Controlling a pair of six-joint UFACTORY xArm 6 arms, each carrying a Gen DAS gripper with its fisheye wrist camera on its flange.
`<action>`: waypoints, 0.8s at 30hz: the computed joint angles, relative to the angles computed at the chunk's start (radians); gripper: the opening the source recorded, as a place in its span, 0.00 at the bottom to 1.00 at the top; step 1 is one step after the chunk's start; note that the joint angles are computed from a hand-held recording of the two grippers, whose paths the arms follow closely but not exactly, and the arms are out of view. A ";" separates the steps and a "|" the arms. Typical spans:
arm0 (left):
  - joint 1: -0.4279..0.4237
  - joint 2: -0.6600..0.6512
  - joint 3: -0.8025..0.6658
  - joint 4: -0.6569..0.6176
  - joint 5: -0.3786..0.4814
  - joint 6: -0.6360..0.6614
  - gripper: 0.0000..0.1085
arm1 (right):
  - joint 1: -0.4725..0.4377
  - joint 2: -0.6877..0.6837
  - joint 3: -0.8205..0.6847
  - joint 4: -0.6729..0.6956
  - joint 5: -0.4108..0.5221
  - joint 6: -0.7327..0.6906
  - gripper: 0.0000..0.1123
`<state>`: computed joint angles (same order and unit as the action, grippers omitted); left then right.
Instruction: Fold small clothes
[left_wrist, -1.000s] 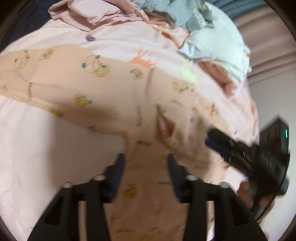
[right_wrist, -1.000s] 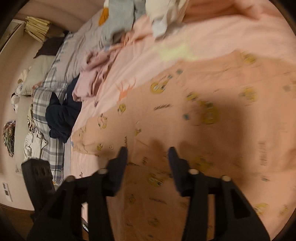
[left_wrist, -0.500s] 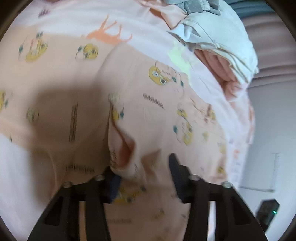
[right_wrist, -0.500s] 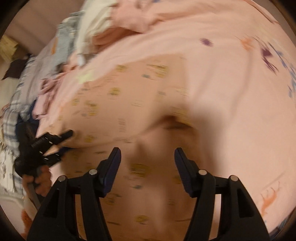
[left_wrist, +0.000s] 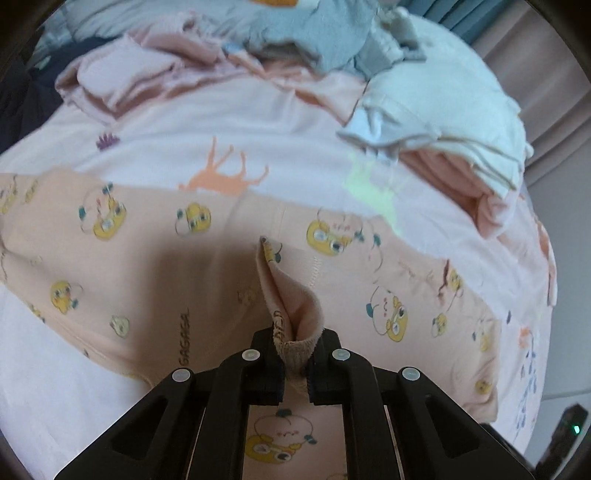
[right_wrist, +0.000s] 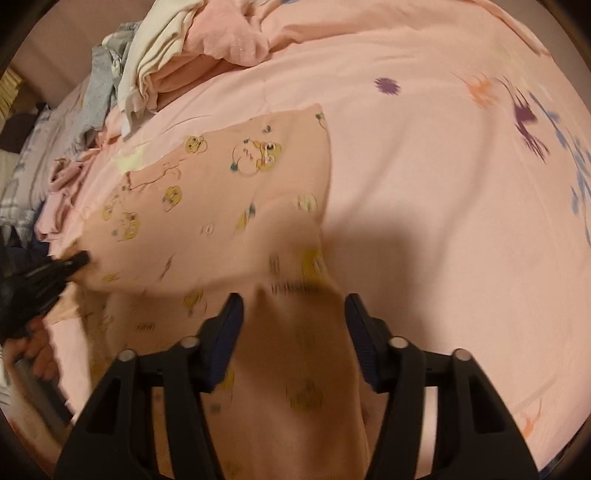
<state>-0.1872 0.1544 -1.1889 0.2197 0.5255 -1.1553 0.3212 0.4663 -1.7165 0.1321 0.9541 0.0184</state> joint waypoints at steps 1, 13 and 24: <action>0.001 -0.007 0.000 0.040 0.010 -0.026 0.08 | 0.004 0.030 -0.026 -0.058 0.000 0.032 0.07; -0.013 0.030 -0.006 0.105 0.085 0.001 0.08 | -0.051 0.010 0.038 0.029 -0.037 0.101 0.03; -0.018 -0.015 0.033 0.032 0.103 0.052 0.08 | -0.039 -0.014 0.061 -0.040 -0.034 0.104 0.03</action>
